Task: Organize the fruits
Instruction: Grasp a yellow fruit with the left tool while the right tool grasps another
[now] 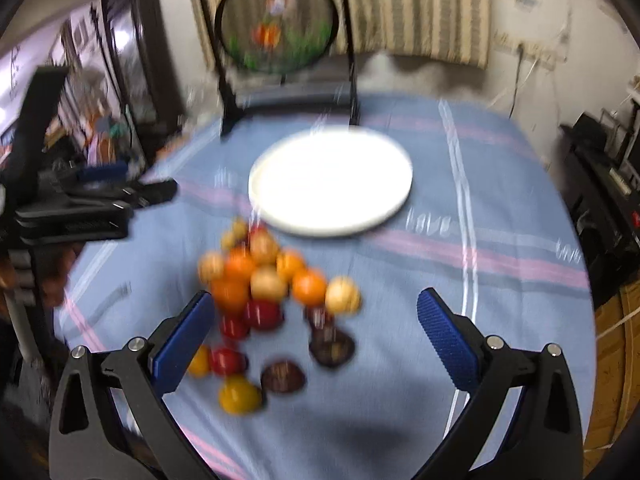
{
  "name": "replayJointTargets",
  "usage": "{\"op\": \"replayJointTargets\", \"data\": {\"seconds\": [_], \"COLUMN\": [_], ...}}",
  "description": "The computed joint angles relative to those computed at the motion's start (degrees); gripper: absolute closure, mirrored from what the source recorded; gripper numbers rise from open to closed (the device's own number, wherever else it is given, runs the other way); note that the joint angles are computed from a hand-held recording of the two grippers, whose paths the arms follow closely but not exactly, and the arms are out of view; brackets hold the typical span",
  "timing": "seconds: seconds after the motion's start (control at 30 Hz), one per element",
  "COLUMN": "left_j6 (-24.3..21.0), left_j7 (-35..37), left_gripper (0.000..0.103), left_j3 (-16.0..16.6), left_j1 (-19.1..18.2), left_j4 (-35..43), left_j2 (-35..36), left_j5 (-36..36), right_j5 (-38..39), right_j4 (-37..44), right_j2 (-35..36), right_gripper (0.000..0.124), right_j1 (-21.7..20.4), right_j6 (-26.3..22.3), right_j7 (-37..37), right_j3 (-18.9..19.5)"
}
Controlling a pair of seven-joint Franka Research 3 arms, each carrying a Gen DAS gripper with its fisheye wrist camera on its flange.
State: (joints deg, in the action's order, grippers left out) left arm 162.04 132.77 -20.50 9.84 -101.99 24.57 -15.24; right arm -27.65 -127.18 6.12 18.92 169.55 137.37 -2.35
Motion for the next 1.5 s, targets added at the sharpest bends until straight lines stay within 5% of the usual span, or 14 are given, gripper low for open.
{"op": "replayJointTargets", "data": {"seconds": [0.1, 0.27, 0.57, 0.87, 0.97, 1.1, 1.2, 1.5], "left_j6": [-1.51, -7.36, -13.56, -17.23, -18.27, -20.70, -23.28, -26.31], "left_j7": [5.34, 16.13, 24.65, 25.20, 23.86, 19.95, 20.35, 20.22], "left_gripper": [0.003, 0.003, 0.003, 0.004, 0.013, 0.048, 0.059, 0.060], "left_j3": [-0.98, -1.76, 2.39, 3.67, 4.22, 5.44, 4.47, 3.86], "left_j1": [2.79, 5.60, 1.96, -1.05, -2.06, -3.71, -2.70, -0.12], "left_j4": [-4.04, -7.87, -9.92, -7.24, -5.94, -3.46, -2.27, 0.35], "left_j2": [-1.18, -3.06, -4.48, -1.59, -0.09, 2.30, 3.01, 2.33], "left_j5": [-0.32, -5.50, -9.45, -9.35, -7.25, -2.26, -2.00, -6.56], "right_j5": [20.91, 40.15, 61.58, 62.30, 63.06, 63.62, 62.97, 60.65], "right_j4": [-1.51, 0.79, 4.56, 0.98, -1.24, -2.67, -3.00, -2.50], "right_j2": [1.16, 5.17, 9.32, 5.83, 4.19, 3.23, 3.07, 2.60], "right_gripper": [0.040, 0.068, 0.072, 0.082, 0.082, 0.082, 0.082, 0.082], "right_j1": [-3.54, -4.98, -5.21, -2.50, -2.41, -2.30, -2.02, -1.96], "right_j6": [-1.79, -6.76, -8.56, -7.90, -6.34, -5.60, -5.79, -5.84], "right_j7": [-20.32, -38.89, -51.87, -52.65, -51.04, -50.44, -49.88, -49.11], "right_j3": [7.12, 12.70, 14.10, 10.31, 9.58, 9.39, 9.19, 8.61]}}
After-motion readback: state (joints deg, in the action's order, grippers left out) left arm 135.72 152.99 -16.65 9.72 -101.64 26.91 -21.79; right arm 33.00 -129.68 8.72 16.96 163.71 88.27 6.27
